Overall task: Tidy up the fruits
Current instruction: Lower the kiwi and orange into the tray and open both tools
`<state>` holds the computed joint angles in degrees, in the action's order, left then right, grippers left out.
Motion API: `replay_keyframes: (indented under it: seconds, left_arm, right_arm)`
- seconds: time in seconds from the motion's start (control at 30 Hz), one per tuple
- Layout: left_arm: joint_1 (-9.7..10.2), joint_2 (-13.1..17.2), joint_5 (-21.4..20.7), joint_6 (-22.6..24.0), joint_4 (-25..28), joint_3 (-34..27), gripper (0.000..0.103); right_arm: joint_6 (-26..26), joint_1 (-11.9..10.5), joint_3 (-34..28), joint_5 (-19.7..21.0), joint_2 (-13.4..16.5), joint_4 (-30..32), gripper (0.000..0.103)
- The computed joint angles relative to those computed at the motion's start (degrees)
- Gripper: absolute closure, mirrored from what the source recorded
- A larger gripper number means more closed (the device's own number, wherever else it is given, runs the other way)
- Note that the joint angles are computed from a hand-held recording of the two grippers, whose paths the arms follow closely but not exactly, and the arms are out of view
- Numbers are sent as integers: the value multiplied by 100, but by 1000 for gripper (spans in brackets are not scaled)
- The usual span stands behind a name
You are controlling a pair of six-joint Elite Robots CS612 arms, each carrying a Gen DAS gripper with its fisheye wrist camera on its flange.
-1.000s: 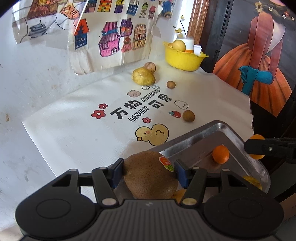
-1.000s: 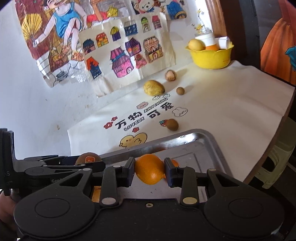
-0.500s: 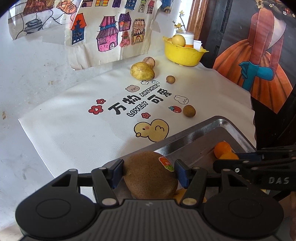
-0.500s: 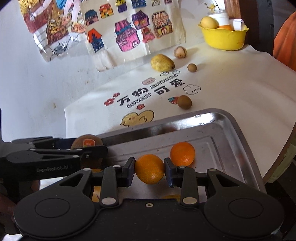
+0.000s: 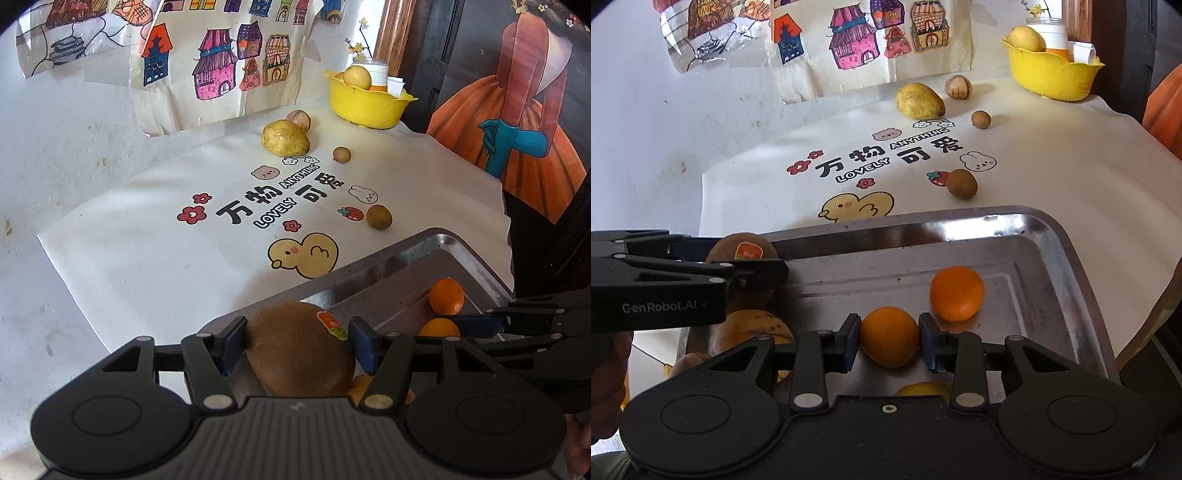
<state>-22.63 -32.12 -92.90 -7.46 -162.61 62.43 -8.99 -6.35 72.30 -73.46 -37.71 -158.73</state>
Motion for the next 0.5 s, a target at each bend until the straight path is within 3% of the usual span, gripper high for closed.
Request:
replay_keyframes:
  seconds: [0.2,0.43,0.5]
  left_arm:
    - [2,1,-13,-40,-5,2,37]
    - [18,11,-38,-183,-52,-35,31]
    - [23,14,-49,-215,-69,-48,29]
  right_arm:
    - [80,-12,20,16,-18,-12,54]
    - [139,-49,159,57,-115,-218,53]
    - [170,-61,199,72,-145,-279,49]
